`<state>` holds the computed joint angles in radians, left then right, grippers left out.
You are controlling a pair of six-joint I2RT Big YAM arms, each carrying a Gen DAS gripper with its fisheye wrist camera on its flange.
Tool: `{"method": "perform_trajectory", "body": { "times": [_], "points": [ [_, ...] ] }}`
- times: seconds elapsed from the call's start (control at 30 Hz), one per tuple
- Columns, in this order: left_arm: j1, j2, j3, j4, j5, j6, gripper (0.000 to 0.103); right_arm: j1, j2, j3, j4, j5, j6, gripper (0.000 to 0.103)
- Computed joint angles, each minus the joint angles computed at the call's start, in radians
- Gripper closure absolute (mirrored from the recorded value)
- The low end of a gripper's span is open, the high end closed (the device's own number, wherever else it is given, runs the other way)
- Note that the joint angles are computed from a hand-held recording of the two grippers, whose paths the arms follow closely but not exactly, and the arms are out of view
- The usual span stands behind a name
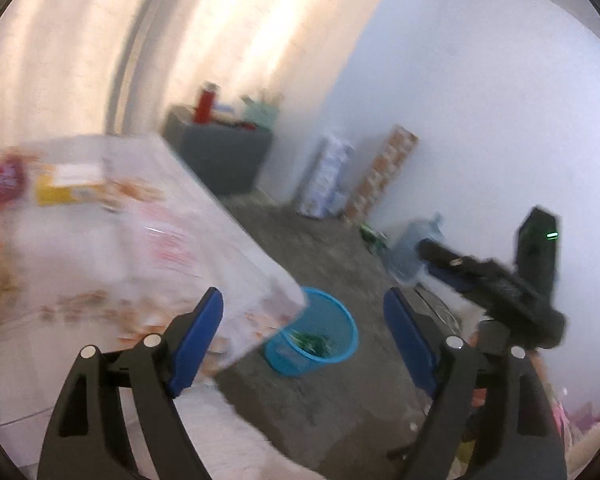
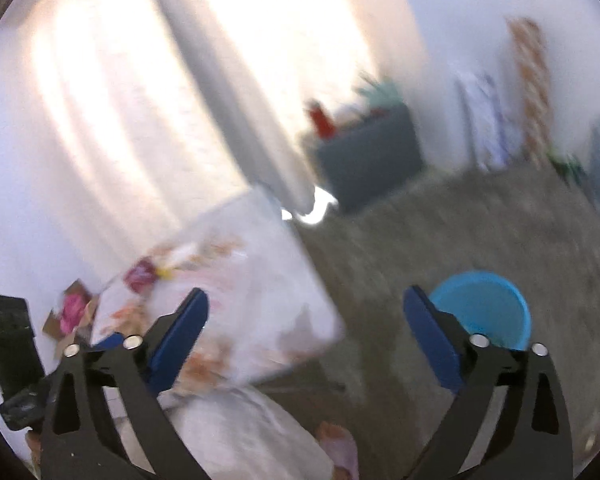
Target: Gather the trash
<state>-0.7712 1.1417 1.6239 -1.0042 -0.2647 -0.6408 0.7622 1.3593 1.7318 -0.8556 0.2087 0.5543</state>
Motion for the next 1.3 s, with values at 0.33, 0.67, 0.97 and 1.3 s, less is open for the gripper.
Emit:
{"method": "perform_trajectory", "body": {
  "times": [0.33,0.67,0.97,1.3],
  "points": [
    [0.047,-0.186,-0.084,-0.128,-0.245,-0.144,0.008,0.181,0.246,0.312,-0.181,0.051,-0.133,0.008],
    [0.193,-0.267,-0.154,-0.229,-0.259,-0.209,0.006,0.285,0.497,0.693,-0.431,0.192,-0.182,0.008],
    [0.249,-0.269,-0.177,-0.233,-0.229,-0.173,0.006,0.300,0.656,0.948,-0.566,0.239,-0.169,0.008],
    [0.258,-0.262,-0.179,-0.232,-0.222,-0.169,0.006,0.295,0.716,1.035,-0.608,0.261,-0.194,0.008]
  ]
}}
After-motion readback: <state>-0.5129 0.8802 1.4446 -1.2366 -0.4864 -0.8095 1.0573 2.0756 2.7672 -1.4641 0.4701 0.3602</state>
